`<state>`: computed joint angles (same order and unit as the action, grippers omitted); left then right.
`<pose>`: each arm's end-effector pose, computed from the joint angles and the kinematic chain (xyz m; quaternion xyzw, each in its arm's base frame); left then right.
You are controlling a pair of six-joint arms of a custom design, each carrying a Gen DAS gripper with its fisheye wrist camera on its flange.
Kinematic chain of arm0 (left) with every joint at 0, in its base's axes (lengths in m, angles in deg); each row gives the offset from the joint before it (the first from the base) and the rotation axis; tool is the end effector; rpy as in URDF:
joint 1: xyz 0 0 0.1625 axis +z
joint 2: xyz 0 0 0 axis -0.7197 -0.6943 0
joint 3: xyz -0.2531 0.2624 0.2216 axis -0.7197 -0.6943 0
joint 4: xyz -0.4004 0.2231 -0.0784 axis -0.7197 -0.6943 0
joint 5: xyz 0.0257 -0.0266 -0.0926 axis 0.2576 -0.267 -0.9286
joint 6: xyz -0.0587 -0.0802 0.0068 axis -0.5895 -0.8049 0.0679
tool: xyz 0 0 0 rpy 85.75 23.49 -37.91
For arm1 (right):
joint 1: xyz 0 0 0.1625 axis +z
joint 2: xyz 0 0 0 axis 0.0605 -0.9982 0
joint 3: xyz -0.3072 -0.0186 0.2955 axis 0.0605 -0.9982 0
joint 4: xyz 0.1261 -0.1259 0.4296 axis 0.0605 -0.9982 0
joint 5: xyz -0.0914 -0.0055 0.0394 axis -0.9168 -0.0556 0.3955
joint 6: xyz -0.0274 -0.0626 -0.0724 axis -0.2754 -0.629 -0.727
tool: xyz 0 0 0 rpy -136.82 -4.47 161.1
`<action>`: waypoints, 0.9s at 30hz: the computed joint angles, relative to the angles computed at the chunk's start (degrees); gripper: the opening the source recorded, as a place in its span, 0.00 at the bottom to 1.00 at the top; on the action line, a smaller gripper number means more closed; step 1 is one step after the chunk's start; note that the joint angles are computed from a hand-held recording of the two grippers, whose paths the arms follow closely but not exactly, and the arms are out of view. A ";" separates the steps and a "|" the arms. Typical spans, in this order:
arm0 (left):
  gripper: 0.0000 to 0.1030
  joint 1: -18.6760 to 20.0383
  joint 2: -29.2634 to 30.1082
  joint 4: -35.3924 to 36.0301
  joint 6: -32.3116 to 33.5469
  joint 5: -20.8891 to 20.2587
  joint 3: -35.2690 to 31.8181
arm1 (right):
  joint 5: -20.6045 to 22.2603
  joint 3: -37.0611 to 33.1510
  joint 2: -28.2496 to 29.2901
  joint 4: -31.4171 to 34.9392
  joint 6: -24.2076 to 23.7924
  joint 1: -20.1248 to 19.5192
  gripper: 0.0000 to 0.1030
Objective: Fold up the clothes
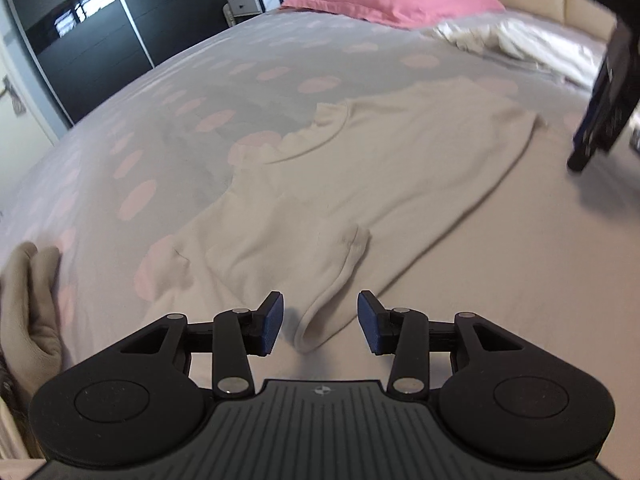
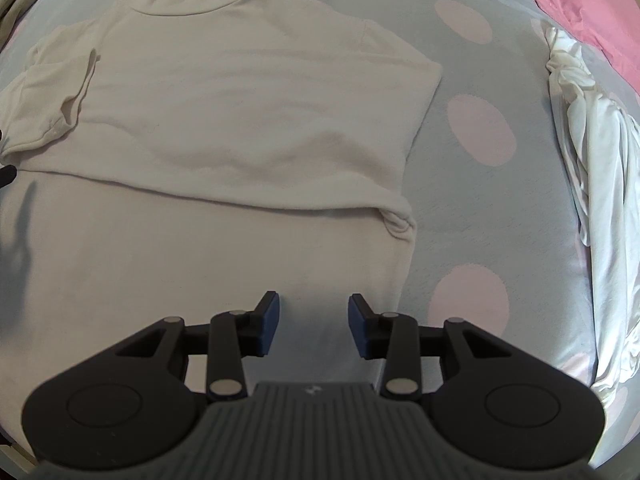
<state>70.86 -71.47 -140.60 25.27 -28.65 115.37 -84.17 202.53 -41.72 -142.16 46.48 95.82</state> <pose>-0.1361 -0.2948 0.1313 0.3978 0.8043 -0.1995 0.3938 0.1233 -0.3759 0.1608 0.1765 -0.9011 0.0180 0.3957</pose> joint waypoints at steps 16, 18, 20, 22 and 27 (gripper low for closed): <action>0.04 -6.14 -8.63 11.36 6.84 6.56 5.58 | -1.61 -0.27 1.04 0.69 1.09 0.16 0.42; 0.04 -5.23 -7.83 10.40 7.23 6.31 5.94 | -1.71 -0.36 1.27 0.83 1.15 0.34 0.42; 0.04 -4.84 -7.14 9.02 9.58 5.07 5.94 | -1.77 -0.46 1.43 0.83 1.19 0.60 0.42; 0.06 -4.03 -6.95 8.54 11.13 3.57 5.25 | -1.70 -0.50 1.37 0.73 1.24 0.79 0.44; 0.08 0.94 -11.61 5.52 9.60 -1.96 1.35 | -1.66 -0.63 1.21 1.28 1.69 0.78 0.44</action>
